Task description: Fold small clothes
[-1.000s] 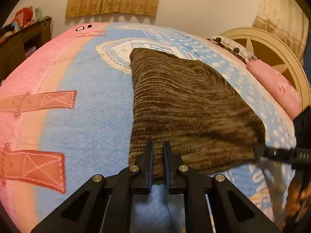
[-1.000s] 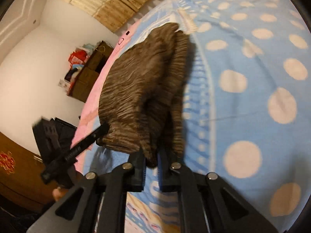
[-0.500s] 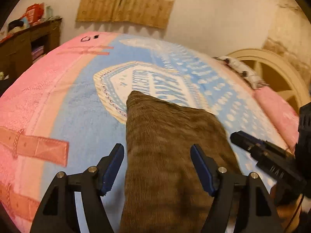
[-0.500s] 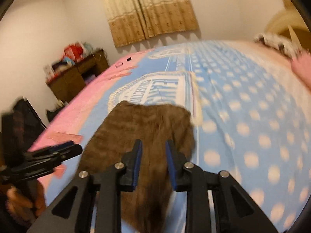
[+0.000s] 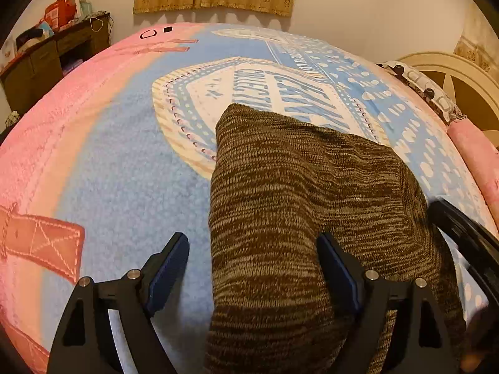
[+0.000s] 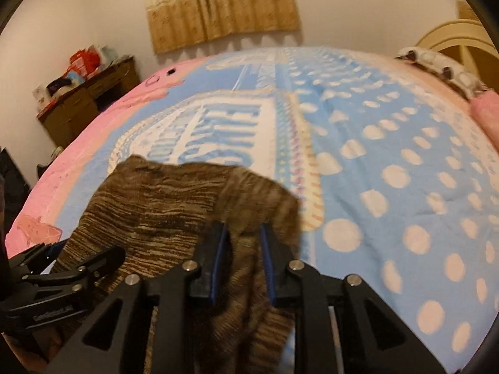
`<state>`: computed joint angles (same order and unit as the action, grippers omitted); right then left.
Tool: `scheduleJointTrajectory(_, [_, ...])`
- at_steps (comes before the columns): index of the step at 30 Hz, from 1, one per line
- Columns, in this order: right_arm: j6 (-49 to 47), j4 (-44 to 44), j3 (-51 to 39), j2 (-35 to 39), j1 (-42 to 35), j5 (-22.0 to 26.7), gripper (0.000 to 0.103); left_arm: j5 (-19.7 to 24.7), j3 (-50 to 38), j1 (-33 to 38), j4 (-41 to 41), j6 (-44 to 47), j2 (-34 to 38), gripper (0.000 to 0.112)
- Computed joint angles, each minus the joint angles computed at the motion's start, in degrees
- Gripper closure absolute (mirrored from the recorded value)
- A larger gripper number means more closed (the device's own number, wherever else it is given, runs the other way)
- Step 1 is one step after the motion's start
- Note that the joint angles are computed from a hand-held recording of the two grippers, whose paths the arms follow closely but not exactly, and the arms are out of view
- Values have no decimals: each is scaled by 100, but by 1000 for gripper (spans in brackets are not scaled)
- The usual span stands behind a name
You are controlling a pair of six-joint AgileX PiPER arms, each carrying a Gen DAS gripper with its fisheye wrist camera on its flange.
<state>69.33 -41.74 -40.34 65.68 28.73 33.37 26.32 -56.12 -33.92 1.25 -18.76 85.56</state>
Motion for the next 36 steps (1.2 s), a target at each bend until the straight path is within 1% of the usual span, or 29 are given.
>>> scheduleJointTrajectory(1, [183, -94, 78, -249, 280, 197, 75, 19, 21, -20, 71, -35, -26, 27])
scheduleJointTrajectory(3, [532, -293, 158, -653, 1035, 774, 75, 101, 14, -76, 271, -166, -79, 27])
scheduleJointTrajectory(4, [835, -476, 188, -785, 1506, 1140, 75, 130, 41, -132, 441, -302, -120, 27])
scheduleJointTrajectory(5, [1058, -604, 234, -868, 1859, 1394, 75, 158, 77, -181, 580, -410, -164, 27])
scheduleJointTrajectory(7, [1223, -585, 289, -947, 2393, 1761, 75, 219, 95, -212, 684, -474, -213, 27])
scheduleJointTrajectory(10, [1175, -274, 422, -750, 2539, 1873, 74, 270, 221, -276, 801, -519, -350, 27])
scheduleJointTrajectory(11, [1212, -209, 569, -767, 2496, 1754, 74, 282, 275, -308, 891, -559, -409, 27])
scheduleJointTrajectory(13, [1547, -281, 756, -1004, 2627, 1736, 74, 309, 332, -368, 1065, -676, -478, 27])
scheduleJointTrajectory(15, [1672, -208, 831, -1162, 2645, 1702, 74, 328, 370, -403, 1156, -771, -519, 27])
scheduleJointTrajectory(17, [1940, -283, 902, -1213, 2814, 1765, 74, 303, 422, -453, 1305, -934, -547, 27])
scheduleJointTrajectory(19, [2292, -417, 1003, -1247, 3103, 1879, 73, 217, 527, -549, 1639, -1266, -594, 26])
scheduleJointTrajectory(20, [2482, -469, 1073, -1299, 3253, 1925, 72, 168, 581, -607, 1851, -1470, -613, 26])
scheduleJointTrajectory(22, [2827, -533, 1265, -1443, 3370, 1865, 69, 111, 684, -725, 2335, -1951, -646, 24])
scheduleJointTrajectory(23, [3024, -602, 1367, -1511, 3413, 1815, 66, 106, 697, -741, 2406, -2028, -649, 24])
scheduleJointTrajectory(24, [3225, -697, 1469, -1593, 3462, 1775, 65, 101, 697, -739, 2408, -2031, -648, 24])
scheduleJointTrajectory(26, [3263, -719, 1504, -1644, 3414, 1695, 65, 33, 722, -658, 2154, -1816, -661, 24])
scheduleJointTrajectory(28, [3319, -770, 1461, -1559, 3483, 1760, 65, -35, 758, -525, 1710, -1421, -700, 23])
scheduleJointTrajectory(31, [3308, -682, 1452, -1610, 3521, 1779, 64, -195, 957, -222, 667, -497, -867, 23])
scheduleJointTrajectory(32, [3383, -675, 1461, -1652, 3635, 1859, 64, -193, 999, -178, 506, -334, -921, 22])
scheduleJointTrajectory(33, [3479, -686, 1485, -1697, 3764, 1955, 63, -178, 1028, -190, 521, -349, -963, 22])
scheduleJointTrajectory(35, [3797, -731, 1484, -1730, 4167, 2296, 62, -146, 1137, -254, 605, -443, -1102, 22])
scheduleJointTrajectory(36, [3945, -739, 1463, -1726, 4378, 2483, 62, -136, 1245, -256, 503, -355, -1235, 22])
